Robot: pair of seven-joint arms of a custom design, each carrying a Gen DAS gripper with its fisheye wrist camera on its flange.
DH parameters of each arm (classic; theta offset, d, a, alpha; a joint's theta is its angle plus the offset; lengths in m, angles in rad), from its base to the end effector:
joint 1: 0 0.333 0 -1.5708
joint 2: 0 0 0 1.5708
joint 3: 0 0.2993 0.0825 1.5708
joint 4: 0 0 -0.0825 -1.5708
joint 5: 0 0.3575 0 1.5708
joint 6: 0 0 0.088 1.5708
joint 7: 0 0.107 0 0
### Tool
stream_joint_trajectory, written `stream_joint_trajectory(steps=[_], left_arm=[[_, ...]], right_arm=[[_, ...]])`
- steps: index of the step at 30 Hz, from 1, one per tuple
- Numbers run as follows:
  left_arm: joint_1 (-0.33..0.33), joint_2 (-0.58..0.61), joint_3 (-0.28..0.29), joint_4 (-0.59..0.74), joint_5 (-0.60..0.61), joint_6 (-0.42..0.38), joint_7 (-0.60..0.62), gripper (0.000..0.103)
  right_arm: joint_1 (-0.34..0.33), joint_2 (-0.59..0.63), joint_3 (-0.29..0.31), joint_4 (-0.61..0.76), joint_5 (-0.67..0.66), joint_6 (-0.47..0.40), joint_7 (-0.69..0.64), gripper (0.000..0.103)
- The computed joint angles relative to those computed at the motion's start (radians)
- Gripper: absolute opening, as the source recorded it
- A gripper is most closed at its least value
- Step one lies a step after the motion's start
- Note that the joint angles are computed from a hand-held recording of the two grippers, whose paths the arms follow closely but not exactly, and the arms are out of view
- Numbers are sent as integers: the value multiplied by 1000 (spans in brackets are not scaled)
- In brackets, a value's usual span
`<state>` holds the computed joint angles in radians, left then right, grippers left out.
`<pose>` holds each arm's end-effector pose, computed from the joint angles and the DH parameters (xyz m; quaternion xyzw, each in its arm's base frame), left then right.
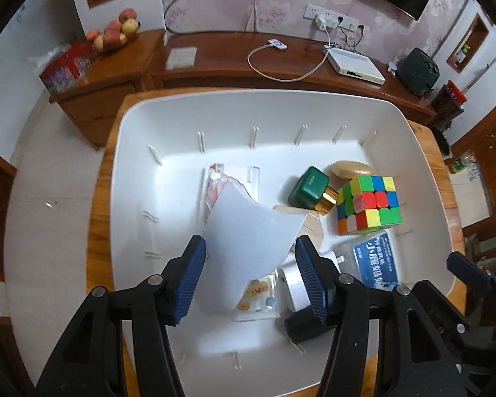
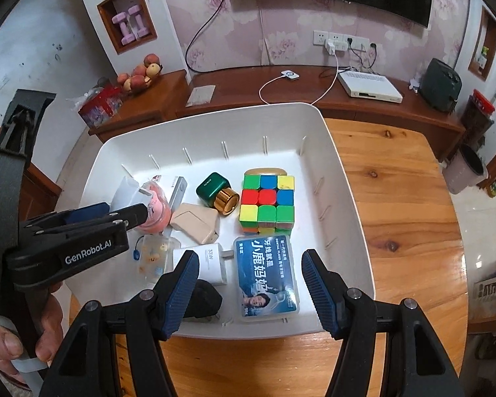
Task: Organize rigid objects
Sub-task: 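Carry the white cutout into the tray and open the left tool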
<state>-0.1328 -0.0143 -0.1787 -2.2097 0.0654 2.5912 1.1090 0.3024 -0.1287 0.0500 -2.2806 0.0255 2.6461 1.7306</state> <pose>0.5125 -0.1666 0.4264 -0.7272 0.6573 -0.1718 0.0979 0.4841 0.1779 0.4606 -0.7427 0.6233 -0.1188 0.2138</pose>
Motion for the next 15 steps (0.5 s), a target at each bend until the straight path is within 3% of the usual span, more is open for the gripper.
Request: stream_joint_trajectory(steps=[7,15], left_arm=[[-1,-19,-5,1,35,-28,-32,69],[-2,-79,-21,-18,56,-59,-59,69]], right_arm=[[2,-7,1,-2,0,-1,-1,65],[8,-42,-1,-16,6,-5,-5,65]])
